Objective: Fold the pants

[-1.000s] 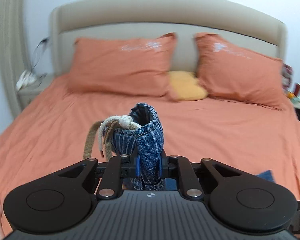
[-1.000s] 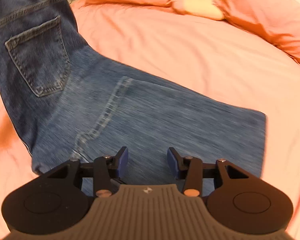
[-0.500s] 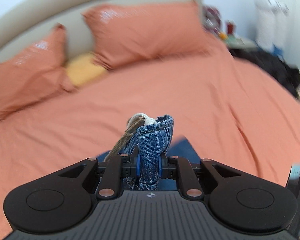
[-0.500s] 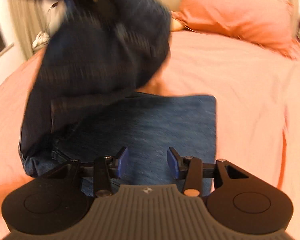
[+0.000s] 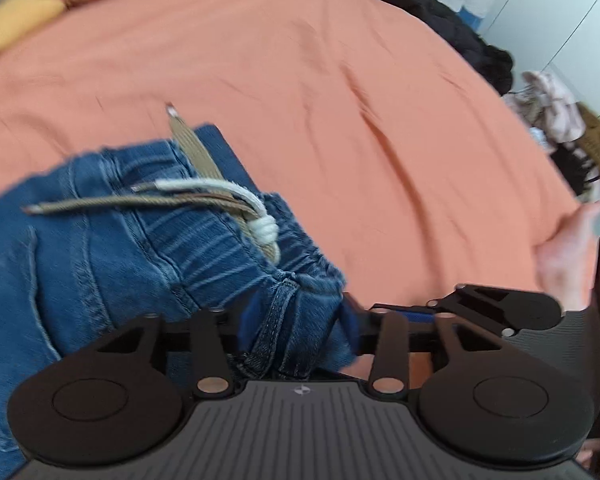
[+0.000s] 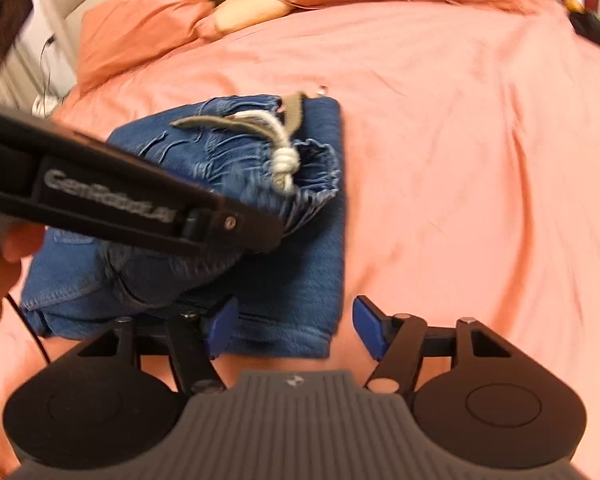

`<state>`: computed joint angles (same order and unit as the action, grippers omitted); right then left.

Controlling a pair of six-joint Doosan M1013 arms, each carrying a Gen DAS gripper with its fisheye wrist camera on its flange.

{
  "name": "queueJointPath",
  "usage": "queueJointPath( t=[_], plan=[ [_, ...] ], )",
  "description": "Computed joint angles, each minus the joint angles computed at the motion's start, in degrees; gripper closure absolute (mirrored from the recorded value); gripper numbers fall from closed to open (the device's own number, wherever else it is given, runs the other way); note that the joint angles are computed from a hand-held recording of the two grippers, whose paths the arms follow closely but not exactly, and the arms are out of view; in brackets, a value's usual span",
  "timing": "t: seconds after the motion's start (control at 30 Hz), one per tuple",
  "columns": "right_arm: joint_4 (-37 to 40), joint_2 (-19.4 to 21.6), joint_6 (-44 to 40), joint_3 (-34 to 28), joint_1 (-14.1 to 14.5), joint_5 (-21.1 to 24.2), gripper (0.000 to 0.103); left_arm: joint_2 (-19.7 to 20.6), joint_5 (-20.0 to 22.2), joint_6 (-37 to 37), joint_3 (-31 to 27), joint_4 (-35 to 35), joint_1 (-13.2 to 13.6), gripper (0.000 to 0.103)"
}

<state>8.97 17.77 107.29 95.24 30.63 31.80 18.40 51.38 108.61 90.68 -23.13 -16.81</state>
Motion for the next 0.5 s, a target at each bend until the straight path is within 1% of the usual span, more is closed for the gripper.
queueJointPath(
  t=[0.03,0.1,0.17,0.27,0.4,0.43,0.5],
  plan=[
    [1.11,-0.23,-0.34,0.24,-0.21,-0.20,0.042,-0.03,0.61,1.06,0.04,-2.26,0.83,0.047],
    [0.34,-0.51,0.71,0.22,-0.07,-0.34,0.042,-0.65,2.13,3.30,0.35,-6.63,2.59,0.043],
    [-0.94,-1.05,1.68,0.62,-0.03,-1.45,0.038,-1.37,3.55,5.50,0.53,-9.70,4.56,0.041],
    [-2.96,-2.08,4.94,0.92,0.00,-3.13,0.032,-3.15,1.17,6.69,1.25,-6.73,6.42,0.041],
    [-4.55,-2.75,9.15,0.41,-0.21,-6.65,0.032,-5.48,-3.24,6.89,3.40,-0.99,8.48,0.041],
    [-3.63,-2.54,8.56,0.01,-0.37,-7.44,0.032,-5.87,-3.99,6.42,3.87,0.93,8.71,0.041],
    [-1.41,-1.49,6.92,-1.40,-0.67,-7.64,0.033,-6.67,-4.95,5.43,5.06,4.43,9.73,0.041]
  ],
)
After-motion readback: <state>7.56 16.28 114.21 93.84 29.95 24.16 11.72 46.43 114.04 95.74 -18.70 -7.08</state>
